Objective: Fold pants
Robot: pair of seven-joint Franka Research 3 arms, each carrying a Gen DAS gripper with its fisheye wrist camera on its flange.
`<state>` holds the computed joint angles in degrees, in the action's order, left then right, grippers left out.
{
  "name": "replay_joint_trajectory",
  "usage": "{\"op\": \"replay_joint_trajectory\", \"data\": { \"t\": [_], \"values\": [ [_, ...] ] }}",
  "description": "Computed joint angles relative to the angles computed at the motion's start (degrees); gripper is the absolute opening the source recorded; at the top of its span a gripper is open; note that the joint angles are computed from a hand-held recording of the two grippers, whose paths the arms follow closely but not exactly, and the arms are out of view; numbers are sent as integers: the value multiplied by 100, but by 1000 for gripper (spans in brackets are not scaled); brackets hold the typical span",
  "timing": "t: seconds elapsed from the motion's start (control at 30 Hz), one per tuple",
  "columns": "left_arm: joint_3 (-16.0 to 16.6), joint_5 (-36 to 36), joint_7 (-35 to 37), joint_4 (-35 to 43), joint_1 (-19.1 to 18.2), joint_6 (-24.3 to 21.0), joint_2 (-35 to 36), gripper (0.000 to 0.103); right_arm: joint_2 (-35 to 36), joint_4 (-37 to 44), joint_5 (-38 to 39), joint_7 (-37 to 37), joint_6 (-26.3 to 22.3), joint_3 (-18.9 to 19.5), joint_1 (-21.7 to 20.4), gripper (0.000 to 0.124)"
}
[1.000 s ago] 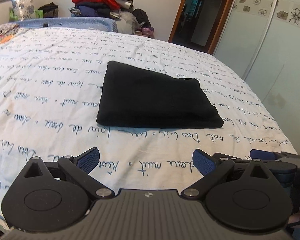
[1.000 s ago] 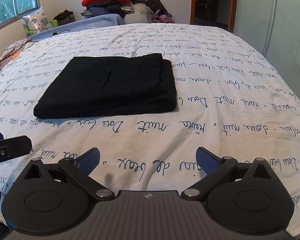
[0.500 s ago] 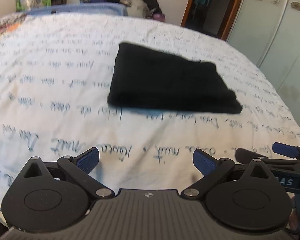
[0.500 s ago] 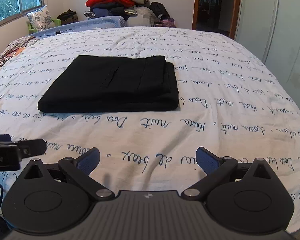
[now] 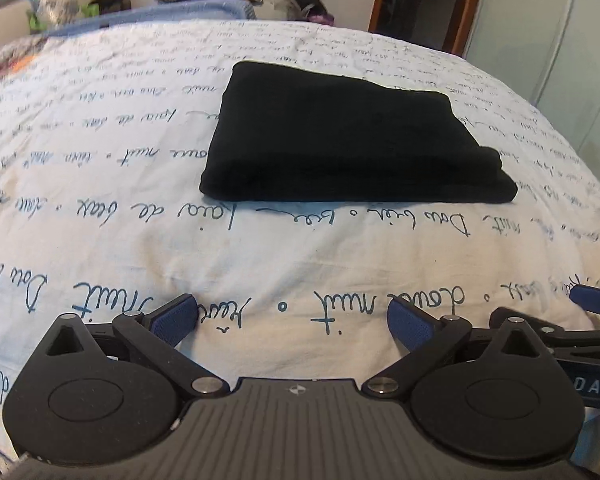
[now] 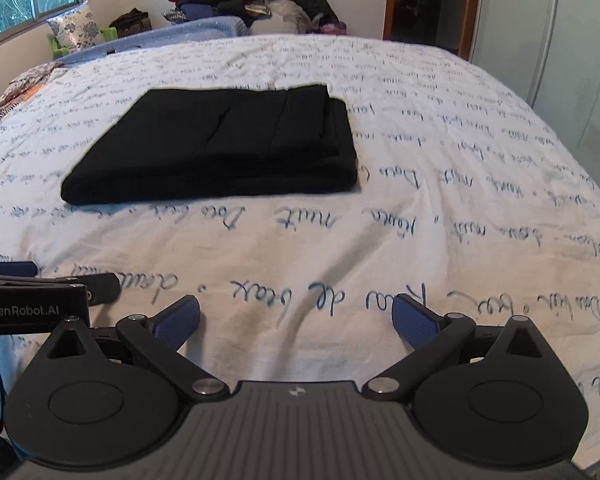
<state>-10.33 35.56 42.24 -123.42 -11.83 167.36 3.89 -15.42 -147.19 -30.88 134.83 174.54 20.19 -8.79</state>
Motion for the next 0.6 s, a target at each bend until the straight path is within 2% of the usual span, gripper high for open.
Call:
{"op": "replay_joint_trajectory", "data": {
  "t": [0.03,0.1,0.23,0.33,0.5,0.6],
  "values": [
    [28,238,-136,16,-33,-18,12,103,43,-7,9,16,-1,-1,-3,103],
    [61,651,-326,55,-80,-72,35,103,49,-34,-299,347,123,257,-308,103],
    [39,634,-276,77,-56,-85,60,103,49,10,-822,850,126,591,-659,103],
    [11,412,-69,67,-26,-66,60,103,78,11,-913,924,158,461,-561,103],
    [-21,-54,320,34,23,12,58,103,111,-65,-514,413,252,-52,-79,103],
    [-9,-97,330,38,1,-16,57,103,105,-108,-323,217,316,-31,-96,103]
  ]
}}
